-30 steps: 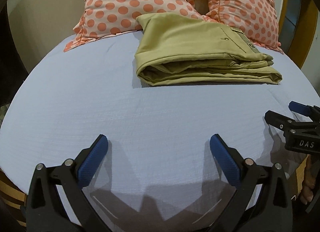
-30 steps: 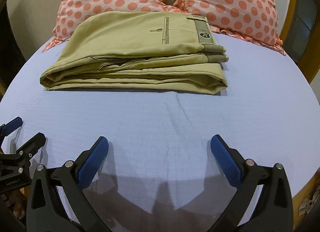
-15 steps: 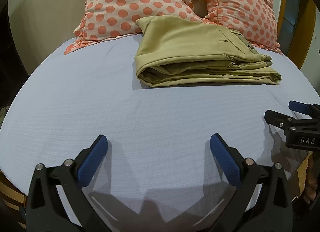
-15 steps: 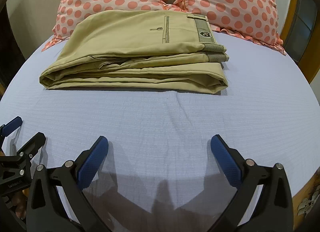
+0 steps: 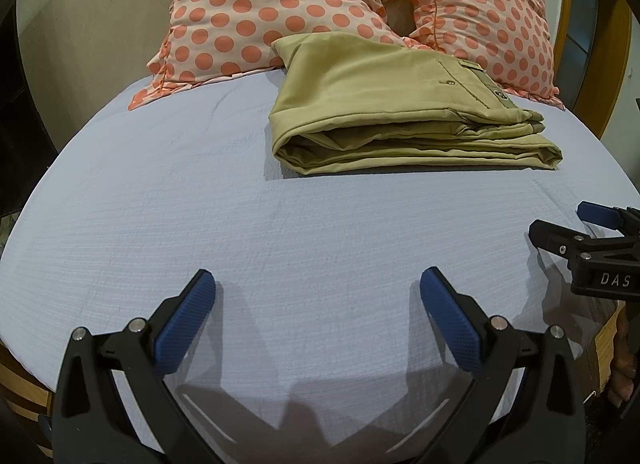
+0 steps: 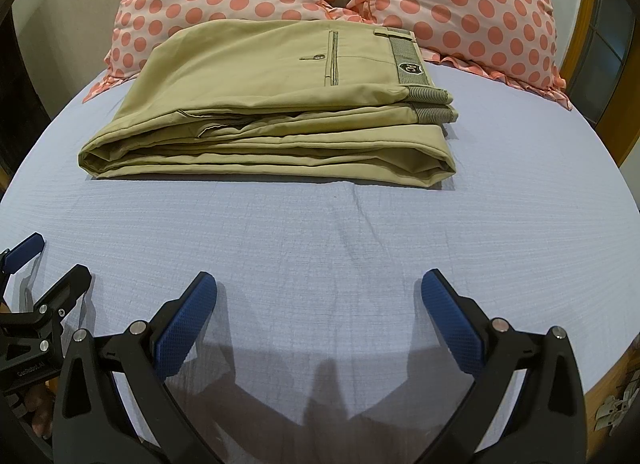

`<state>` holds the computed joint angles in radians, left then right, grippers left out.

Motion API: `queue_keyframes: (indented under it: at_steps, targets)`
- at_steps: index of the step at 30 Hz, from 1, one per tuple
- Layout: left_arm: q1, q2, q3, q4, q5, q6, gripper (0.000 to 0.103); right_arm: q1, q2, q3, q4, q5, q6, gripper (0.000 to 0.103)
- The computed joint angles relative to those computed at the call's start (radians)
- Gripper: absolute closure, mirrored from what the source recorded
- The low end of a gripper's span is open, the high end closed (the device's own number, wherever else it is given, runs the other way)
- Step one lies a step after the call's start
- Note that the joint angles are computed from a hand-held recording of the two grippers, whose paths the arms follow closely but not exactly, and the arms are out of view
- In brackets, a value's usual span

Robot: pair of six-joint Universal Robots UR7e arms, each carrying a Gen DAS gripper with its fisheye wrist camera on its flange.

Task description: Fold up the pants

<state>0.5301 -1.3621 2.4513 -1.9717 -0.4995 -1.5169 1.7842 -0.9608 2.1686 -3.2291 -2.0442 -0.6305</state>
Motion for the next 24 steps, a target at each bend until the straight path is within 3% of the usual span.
queue_keyframes:
  at_steps: [13, 24]
  targets:
    - [0.0, -0.001, 0.0, 0.002, -0.002, -0.001, 0.002, -0.001, -0.002, 0.0, 0.002, 0.002, -0.002, 0.001]
    - [0.029, -0.006, -0.052, 0.047, -0.062, 0.0, 0.002, -0.002, -0.003, 0.001, 0.001, 0.003, -0.005, 0.001]
